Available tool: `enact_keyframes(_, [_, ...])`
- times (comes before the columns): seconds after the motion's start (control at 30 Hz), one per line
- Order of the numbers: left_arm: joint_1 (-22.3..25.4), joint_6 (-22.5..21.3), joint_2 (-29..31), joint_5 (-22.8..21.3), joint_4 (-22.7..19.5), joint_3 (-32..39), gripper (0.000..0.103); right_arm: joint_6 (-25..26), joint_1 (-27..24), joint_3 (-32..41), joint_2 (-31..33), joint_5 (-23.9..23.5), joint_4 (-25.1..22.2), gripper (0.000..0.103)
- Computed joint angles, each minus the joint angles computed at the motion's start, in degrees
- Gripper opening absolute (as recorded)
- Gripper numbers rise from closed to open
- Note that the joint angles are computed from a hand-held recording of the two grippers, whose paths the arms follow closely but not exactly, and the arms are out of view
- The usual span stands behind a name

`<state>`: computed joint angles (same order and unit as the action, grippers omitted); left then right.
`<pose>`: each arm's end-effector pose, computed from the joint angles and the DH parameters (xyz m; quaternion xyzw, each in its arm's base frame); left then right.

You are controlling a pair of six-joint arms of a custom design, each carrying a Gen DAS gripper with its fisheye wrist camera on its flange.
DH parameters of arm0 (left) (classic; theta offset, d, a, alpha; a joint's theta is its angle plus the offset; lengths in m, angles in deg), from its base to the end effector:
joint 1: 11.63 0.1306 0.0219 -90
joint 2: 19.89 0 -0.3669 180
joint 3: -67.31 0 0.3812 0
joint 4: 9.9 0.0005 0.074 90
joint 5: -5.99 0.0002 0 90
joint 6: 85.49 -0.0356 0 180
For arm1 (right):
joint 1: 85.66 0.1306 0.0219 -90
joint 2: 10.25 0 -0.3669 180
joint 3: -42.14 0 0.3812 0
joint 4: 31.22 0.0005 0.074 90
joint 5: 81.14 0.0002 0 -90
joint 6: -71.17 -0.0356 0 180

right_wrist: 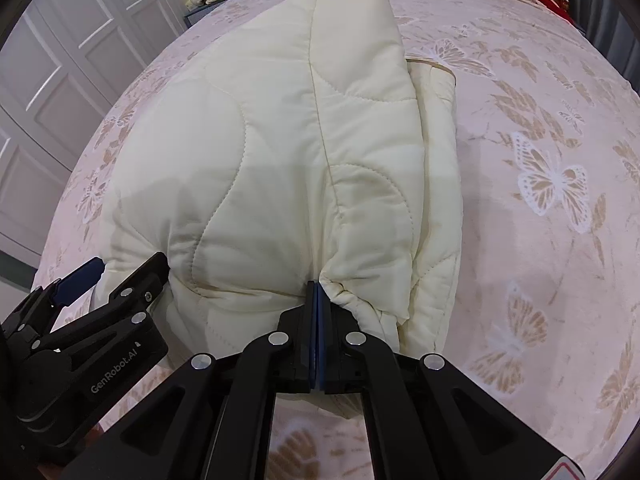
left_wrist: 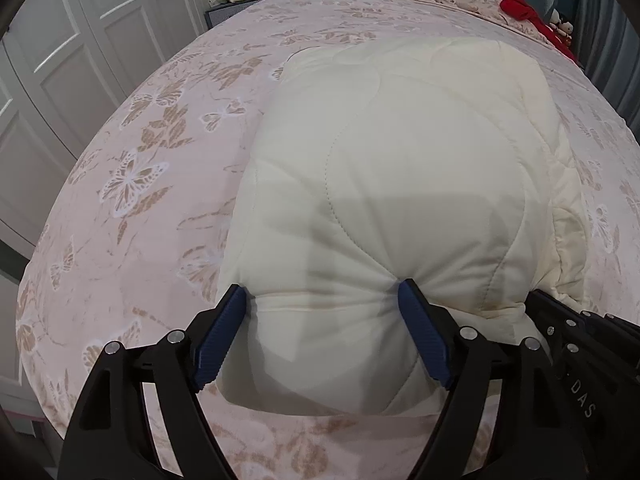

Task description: Fold large clothes

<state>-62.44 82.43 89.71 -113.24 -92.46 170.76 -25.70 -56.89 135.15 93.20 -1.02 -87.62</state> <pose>0.3456 -0.3971 0.3304 -0.2295 0.9400 0.0993 0.2322 0.4574 0.2575 0.3180 -0.2024 0.9550 0.1415 0.1646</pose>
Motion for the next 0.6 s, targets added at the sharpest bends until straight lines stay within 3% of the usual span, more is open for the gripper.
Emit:
enact_keyframes(0.37, [-0.1,0.1,0.8,-1.7,-0.3,0.1,0.078,0.5,0.2,-0.7,0.3,0.6,1.8,0.0])
enact_keyframes(0.6, [-1.0,0.4,-1.1,-1.9,-2.0,0.8,0.076,-0.5,-0.5,0.1,-2.1,-0.4,-0.5,0.0])
